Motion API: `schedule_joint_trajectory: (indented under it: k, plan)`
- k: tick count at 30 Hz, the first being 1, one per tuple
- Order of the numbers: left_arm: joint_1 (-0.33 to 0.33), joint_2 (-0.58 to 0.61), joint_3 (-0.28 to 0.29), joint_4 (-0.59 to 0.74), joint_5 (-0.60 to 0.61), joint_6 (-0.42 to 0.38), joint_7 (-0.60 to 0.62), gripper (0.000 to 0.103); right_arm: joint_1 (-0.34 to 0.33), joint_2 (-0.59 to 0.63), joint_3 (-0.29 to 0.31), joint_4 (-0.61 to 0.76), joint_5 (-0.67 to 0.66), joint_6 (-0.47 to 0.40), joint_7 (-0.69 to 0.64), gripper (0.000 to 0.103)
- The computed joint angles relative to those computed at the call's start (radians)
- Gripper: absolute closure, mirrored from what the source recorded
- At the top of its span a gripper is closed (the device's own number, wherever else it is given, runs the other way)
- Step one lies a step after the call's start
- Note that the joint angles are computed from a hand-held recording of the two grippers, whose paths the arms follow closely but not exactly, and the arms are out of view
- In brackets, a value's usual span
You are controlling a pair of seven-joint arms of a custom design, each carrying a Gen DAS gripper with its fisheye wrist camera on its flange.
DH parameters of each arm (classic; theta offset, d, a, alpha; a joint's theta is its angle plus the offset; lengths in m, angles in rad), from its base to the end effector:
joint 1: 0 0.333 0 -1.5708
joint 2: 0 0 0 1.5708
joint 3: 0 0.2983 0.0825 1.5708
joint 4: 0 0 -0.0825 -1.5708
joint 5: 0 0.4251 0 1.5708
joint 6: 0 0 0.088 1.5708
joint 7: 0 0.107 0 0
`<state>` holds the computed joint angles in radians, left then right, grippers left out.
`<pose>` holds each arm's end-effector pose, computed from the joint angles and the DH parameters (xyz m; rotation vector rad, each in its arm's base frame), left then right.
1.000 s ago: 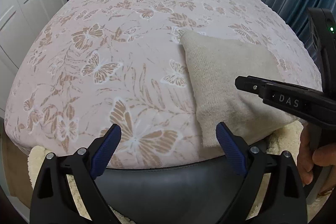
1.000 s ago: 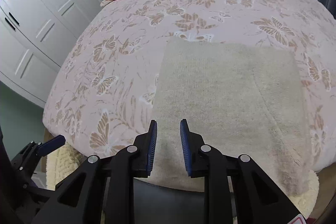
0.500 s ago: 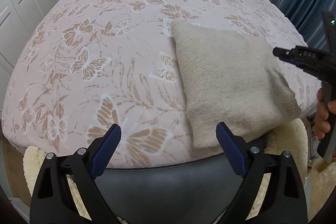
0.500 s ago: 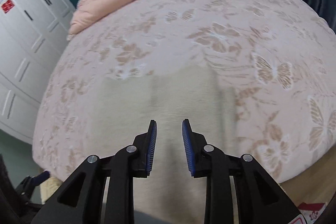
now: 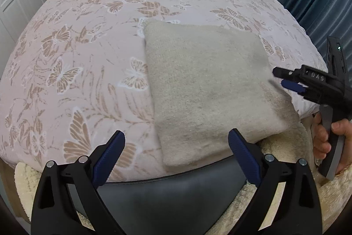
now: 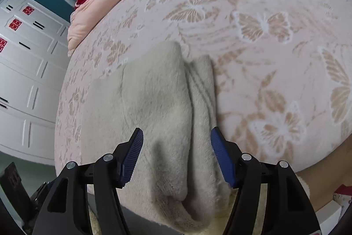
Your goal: Fold small clothes
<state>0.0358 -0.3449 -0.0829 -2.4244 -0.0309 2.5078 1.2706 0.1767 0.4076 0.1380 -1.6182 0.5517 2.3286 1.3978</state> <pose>0.5123 -0.0246 0.4452 -2.2700 1.7220 -0.5018 0.6938 0.2235 0.3908 -1.9491 1.6879 0.2528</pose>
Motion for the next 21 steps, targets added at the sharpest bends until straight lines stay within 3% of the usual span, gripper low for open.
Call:
schedule_joint_trajectory:
  k: [1, 3, 6, 8, 10, 12, 13, 17, 18, 21]
  plan:
    - [-0.004, 0.009, -0.004, 0.008, -0.002, 0.002, -0.003, 0.01, 0.013, 0.008, -0.003, 0.002, -0.026, 0.002, 0.006, 0.041]
    - [-0.008, 0.031, -0.012, 0.03, 0.009, -0.002, -0.006, 0.01, 0.06, 0.012, -0.027, 0.009, -0.14, 0.037, 0.025, 0.09]
    - [-0.01, 0.048, -0.021, 0.05, 0.031, -0.003, -0.013, 0.01, 0.007, -0.036, 0.03, -0.005, -0.006, 0.112, -0.076, 0.091]
    - [-0.007, 0.06, -0.029, 0.06, 0.059, -0.006, -0.025, 0.009, 0.005, -0.072, 0.032, -0.022, 0.022, 0.172, -0.13, 0.092]
    - [-0.009, 0.074, -0.027, 0.063, 0.063, -0.003, -0.03, 0.009, 0.028, -0.047, -0.003, -0.005, -0.047, 0.161, -0.086, 0.092]
    - [-0.007, 0.093, -0.026, 0.068, 0.067, -0.011, -0.046, 0.009, 0.072, 0.051, -0.051, 0.057, -0.233, 0.066, 0.019, 0.091]
    - [-0.009, 0.105, -0.022, 0.074, 0.058, -0.021, -0.046, 0.009, 0.084, 0.074, -0.066, 0.057, -0.262, 0.045, 0.046, 0.091]
    - [-0.008, 0.107, -0.019, 0.069, 0.052, -0.028, -0.059, 0.009, 0.038, -0.005, -0.023, -0.008, -0.176, 0.132, 0.051, 0.088]
    - [-0.008, 0.105, -0.019, 0.069, 0.055, -0.025, -0.062, 0.009, 0.038, -0.034, -0.017, -0.026, -0.169, 0.168, 0.042, 0.083]
    - [-0.009, 0.104, -0.015, 0.069, 0.047, -0.022, -0.057, 0.009, 0.015, -0.064, 0.04, -0.005, -0.073, 0.157, -0.091, 0.083]
